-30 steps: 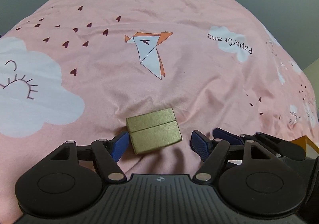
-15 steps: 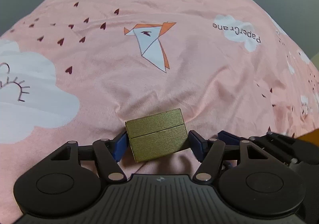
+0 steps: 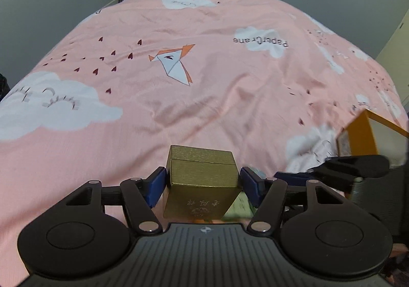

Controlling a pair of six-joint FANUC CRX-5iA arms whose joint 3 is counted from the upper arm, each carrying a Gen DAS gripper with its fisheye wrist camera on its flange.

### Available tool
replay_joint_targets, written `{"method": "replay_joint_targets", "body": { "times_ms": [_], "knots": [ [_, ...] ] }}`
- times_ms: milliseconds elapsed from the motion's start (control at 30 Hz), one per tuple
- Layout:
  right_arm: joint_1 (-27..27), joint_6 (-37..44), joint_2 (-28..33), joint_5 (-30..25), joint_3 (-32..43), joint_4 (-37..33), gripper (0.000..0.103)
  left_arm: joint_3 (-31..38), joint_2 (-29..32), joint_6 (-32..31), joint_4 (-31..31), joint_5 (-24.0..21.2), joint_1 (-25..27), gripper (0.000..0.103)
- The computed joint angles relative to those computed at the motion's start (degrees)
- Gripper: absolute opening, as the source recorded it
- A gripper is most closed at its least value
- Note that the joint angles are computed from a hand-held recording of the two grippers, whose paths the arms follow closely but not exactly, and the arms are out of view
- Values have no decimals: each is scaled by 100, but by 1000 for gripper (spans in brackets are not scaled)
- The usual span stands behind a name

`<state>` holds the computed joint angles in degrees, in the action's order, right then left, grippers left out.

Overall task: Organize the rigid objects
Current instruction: 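Lift the gold cube box with the left tool while the right tool grasps the pink spray bottle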

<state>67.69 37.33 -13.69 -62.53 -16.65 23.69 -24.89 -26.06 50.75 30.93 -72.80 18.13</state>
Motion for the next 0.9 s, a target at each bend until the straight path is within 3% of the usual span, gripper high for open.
{"method": "replay_joint_targets", "body": {
  "times_ms": [267,633,900],
  "knots": [
    [566,-4,-240,-84,-335,-169,37,-606,-935,-66,48,-251,298,73],
    [527,453,1,67,-363,-390,53,-1083,-1460,196,-447,260,98,73],
    [535,477,190,53,-355,-330,58,-1250,-1602,288,-710,675,-247,75]
  ]
}}
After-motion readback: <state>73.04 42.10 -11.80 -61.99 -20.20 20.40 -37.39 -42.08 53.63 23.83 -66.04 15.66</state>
